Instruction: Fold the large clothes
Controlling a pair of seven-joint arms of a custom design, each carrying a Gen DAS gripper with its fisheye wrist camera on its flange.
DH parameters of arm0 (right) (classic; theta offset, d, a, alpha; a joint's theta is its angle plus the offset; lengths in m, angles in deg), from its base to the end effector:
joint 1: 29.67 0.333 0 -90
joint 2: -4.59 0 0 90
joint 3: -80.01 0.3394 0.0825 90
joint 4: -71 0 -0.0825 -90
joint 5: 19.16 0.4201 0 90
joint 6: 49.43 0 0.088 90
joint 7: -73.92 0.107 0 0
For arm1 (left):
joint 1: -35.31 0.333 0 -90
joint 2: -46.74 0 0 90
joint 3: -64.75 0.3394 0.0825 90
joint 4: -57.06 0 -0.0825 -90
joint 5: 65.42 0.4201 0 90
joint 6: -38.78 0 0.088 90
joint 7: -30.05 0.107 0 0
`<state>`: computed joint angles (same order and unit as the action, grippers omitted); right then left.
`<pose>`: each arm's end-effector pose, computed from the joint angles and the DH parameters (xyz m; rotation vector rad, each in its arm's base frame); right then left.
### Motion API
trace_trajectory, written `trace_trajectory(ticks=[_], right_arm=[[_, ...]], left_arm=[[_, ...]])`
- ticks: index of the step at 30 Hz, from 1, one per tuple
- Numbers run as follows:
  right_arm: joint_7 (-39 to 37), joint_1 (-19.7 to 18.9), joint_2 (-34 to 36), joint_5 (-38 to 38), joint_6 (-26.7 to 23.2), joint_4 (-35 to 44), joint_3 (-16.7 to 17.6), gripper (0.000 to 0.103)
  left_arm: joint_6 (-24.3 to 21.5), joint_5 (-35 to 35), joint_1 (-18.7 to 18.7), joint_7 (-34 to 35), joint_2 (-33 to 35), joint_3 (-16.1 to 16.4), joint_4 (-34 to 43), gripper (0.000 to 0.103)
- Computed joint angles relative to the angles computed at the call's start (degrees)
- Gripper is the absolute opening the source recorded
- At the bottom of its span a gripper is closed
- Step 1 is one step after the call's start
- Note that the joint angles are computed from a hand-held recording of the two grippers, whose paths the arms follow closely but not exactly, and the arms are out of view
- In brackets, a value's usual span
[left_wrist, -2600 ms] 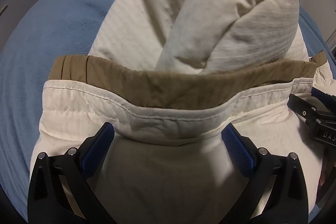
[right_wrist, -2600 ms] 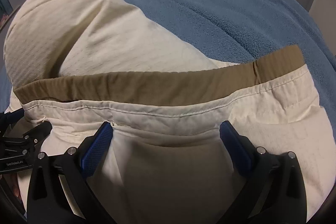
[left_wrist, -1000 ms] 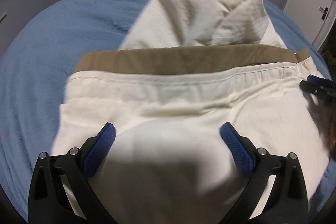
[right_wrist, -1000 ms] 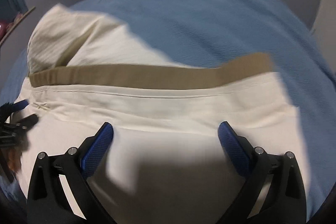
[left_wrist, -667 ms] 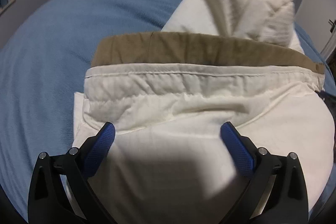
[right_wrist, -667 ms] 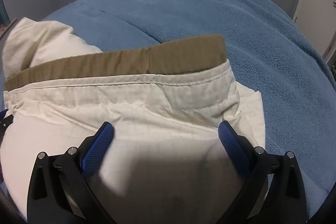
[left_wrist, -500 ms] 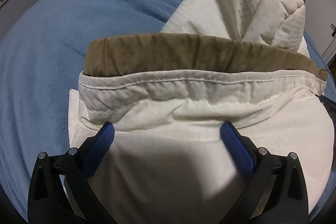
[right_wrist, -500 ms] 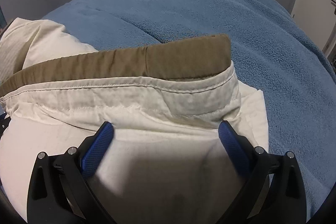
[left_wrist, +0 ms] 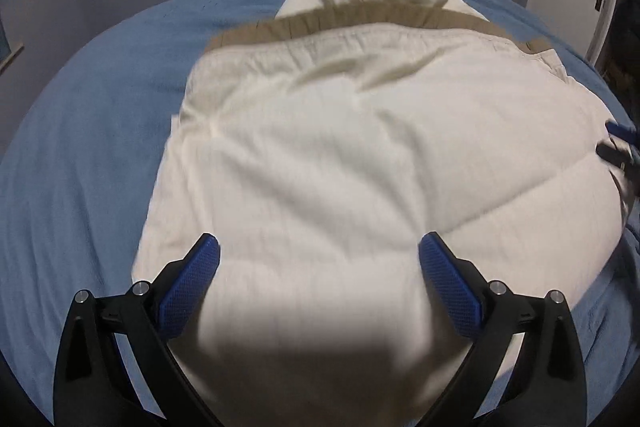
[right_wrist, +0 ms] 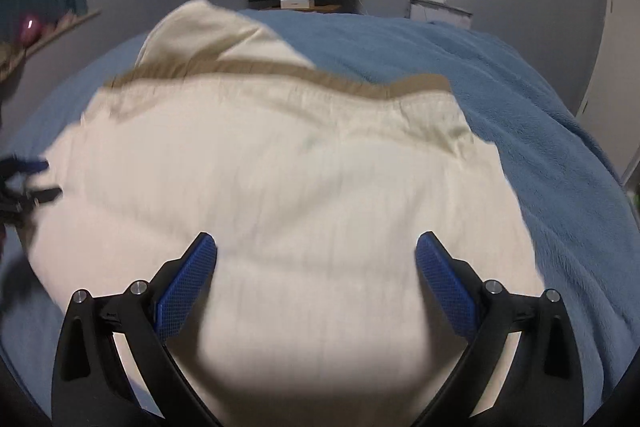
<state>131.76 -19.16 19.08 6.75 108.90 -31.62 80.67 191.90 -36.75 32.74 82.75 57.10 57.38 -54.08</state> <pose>0.7013 0.1189 0.4966 -2.0279 1.3516 -0.5163 0.6606 -0.1261 0.4560 -1.9270 1.7412 -0.5211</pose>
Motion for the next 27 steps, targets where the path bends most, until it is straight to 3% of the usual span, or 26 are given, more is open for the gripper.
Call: trace_trajectory(ticks=[10,24,27], right_arm=[[-11.66,-2.88,0.65,10.54,5.11,-4.31,2.81,0.096],[-12.86,-2.35,1.87,12.38,6.02,-3.57,2.51,0.096],[-8.88,-0.87,1.07,9.15,5.48,-3.45,0.81,0.096]], left_arm=[[5.89,-6.87,2.24,5.75,0.98,-1.15,-3.93,0.098],[8.05,-7.35,2.55,6.26,2.85,-1.17,-3.66,0.098],[8.12,-0.82,0.03,-0.22,1.53,1.33,-4.02,0.098]])
